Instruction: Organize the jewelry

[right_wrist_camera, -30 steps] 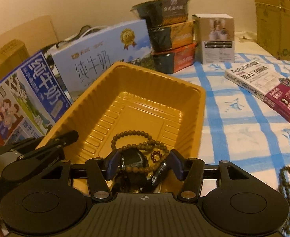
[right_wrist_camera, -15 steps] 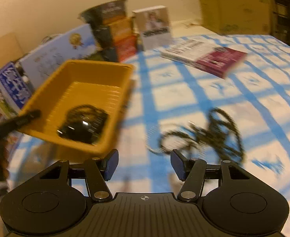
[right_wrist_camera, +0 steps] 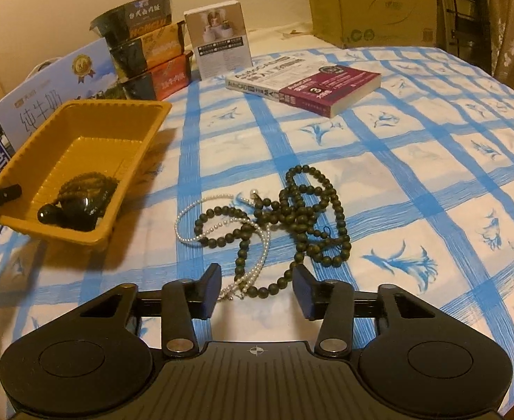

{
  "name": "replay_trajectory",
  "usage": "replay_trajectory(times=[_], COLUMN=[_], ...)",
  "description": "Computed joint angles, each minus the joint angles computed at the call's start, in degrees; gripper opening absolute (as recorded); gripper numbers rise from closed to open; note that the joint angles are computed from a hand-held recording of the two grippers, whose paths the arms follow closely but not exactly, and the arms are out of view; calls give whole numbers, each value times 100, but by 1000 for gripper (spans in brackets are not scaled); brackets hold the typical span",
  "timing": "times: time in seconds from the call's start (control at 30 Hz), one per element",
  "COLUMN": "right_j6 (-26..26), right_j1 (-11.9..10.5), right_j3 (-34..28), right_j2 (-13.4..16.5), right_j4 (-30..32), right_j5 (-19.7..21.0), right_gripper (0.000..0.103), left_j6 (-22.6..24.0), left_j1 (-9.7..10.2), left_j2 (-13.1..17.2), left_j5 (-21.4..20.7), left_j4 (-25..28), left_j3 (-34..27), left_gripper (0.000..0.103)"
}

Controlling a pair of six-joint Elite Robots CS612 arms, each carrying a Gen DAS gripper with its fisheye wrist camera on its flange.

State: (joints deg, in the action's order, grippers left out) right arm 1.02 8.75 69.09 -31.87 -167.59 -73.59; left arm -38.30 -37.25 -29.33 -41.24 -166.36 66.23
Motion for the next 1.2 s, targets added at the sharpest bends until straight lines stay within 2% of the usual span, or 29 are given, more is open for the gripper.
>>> replay_trajectory(times=[0.17, 0.37, 0.5, 0.53, 0.6, 0.67, 0.87, 1.0, 1.1, 1.17, 1.2], right_j6=[-179, -71, 204, 274, 465, 528, 191, -104, -523, -1087, -1239], right_j1=[6, 19, 28, 24, 19, 3, 16, 41, 67, 104, 138], right_j3=[-28, -360, -756, -776, -766, -690, -207, 92, 281, 362, 379], right_j2=[24, 207, 403, 427, 442, 409, 165, -15, -127, -223, -248], right_j4=[148, 328, 860, 834, 696, 567, -241, -418, -251, 277, 455], right_j5=[121, 190, 140, 141, 104, 192, 525, 764, 903, 911, 768], right_gripper=[30, 29, 27, 25, 5, 5, 5, 5, 6, 6, 6], left_j6=[27, 24, 32, 43, 52, 51, 20, 17, 19, 20, 24], left_j1=[0, -1, 1, 0, 0, 0, -3, -4, -5, -5, -5], left_j2=[-1, 0, -6, -6, -7, -6, -5, -8, -9, -8, -9], left_j5=[-4, 3, -8, -10, -11, -16, -13, -15, -15, -17, -20], left_j4=[-13, -9, -16, -19, -24, -22, -19, -13, -21, -25, -37], left_j3=[3, 1, 8, 9, 12, 10, 10, 13, 17, 16, 19], left_gripper=[6, 6, 6, 6, 6, 6, 6, 6, 6, 6, 6])
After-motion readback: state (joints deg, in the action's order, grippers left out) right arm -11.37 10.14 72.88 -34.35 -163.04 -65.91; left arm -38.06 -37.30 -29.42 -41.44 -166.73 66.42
